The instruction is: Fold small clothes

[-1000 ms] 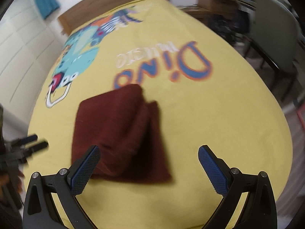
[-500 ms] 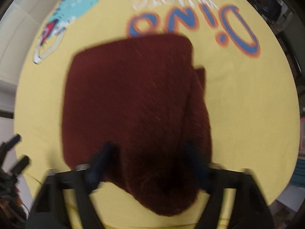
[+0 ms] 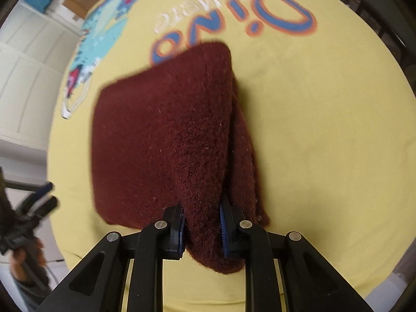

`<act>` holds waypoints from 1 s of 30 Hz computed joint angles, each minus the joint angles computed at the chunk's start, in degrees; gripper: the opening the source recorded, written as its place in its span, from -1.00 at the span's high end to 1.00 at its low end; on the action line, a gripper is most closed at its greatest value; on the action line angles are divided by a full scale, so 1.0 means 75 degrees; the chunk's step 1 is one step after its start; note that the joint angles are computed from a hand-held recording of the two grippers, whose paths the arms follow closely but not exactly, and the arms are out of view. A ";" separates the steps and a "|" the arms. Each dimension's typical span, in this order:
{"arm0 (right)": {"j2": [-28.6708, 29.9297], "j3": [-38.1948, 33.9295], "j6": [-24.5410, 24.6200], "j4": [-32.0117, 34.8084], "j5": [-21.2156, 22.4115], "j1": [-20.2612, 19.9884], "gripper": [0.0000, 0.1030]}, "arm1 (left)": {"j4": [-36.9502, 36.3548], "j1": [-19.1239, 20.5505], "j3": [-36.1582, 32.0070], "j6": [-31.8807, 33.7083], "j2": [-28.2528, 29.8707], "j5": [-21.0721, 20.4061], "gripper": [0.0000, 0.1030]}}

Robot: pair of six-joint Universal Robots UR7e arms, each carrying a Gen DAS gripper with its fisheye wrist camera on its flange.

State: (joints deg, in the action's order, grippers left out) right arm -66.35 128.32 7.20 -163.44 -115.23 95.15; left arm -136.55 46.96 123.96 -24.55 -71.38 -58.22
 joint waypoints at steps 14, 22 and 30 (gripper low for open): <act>0.0409 0.0118 0.0037 -0.0610 -0.0931 0.0243 -0.04 | -0.0141 0.0126 -0.0068 -0.0224 0.0369 -0.0103 -0.97; 0.0161 -0.0019 -0.0002 -0.0664 -0.1548 0.0699 -0.64 | -0.0240 0.0346 -0.0636 -0.0179 0.0843 -0.0247 -0.97; 0.0965 -0.0964 -0.0172 -0.0211 -0.1755 0.0799 -0.99 | 0.0102 0.0788 -0.1513 -0.0879 0.1691 -0.0743 -0.96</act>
